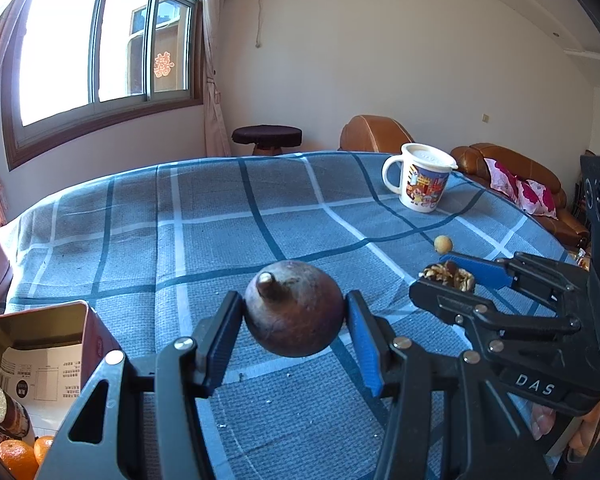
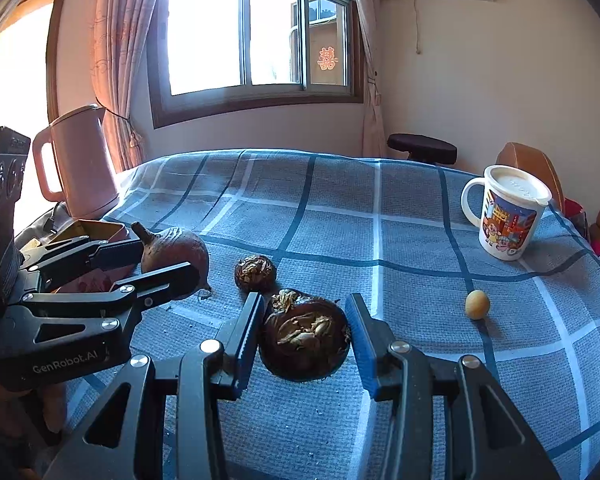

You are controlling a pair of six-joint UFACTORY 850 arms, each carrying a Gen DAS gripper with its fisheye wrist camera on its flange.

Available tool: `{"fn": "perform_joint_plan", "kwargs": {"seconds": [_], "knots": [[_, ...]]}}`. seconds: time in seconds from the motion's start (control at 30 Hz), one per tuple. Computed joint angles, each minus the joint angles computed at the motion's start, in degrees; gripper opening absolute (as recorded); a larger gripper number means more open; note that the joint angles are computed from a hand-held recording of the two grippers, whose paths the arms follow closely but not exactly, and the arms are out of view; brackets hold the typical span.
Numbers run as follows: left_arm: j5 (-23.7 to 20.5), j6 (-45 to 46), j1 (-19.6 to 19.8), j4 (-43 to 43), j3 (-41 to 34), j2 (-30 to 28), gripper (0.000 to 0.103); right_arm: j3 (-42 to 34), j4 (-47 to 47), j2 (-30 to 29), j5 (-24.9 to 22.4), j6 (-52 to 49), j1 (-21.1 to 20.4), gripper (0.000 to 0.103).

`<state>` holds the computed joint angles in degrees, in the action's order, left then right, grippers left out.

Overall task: Organize fruits
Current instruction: 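Lift the dark wrinkled fruit with the right tool while the left tool lifts the purple fruit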

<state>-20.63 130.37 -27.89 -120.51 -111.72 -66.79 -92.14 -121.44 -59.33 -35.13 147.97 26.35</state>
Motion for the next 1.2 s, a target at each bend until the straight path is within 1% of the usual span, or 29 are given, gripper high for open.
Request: {"fn": "perform_joint_plan", "kwargs": {"seconds": [0.23, 0.37, 0.57, 0.97, 1.2], "knots": [[-1.5, 7.2, -0.1, -7.0, 2.3, 1.1, 0.055, 1.2, -2.0, 0.5, -2.3, 1.8, 0.4, 0.044], [-2.5, 9.8, 0.0, -9.5, 3.3, 1.6, 0.055, 2.0, -3.3, 0.9, -3.7, 3.1, 0.6, 0.044], [-3.2, 11.7, 0.0, -11.3, 4.3, 2.0, 0.055, 2.8, -4.4, 1.1, -5.2, 4.1, 0.8, 0.044], [-5.9, 20.2, -0.1, -19.4, 7.5, 3.6, 0.055, 4.4, -6.7, 1.8, -8.4, 6.7, 1.3, 0.044], [-7.7, 22.5, 0.1, -21.7, 8.8, 4.3, 0.055, 5.4, -8.0, 2.1, -10.4, 8.1, 1.6, 0.044]]}}
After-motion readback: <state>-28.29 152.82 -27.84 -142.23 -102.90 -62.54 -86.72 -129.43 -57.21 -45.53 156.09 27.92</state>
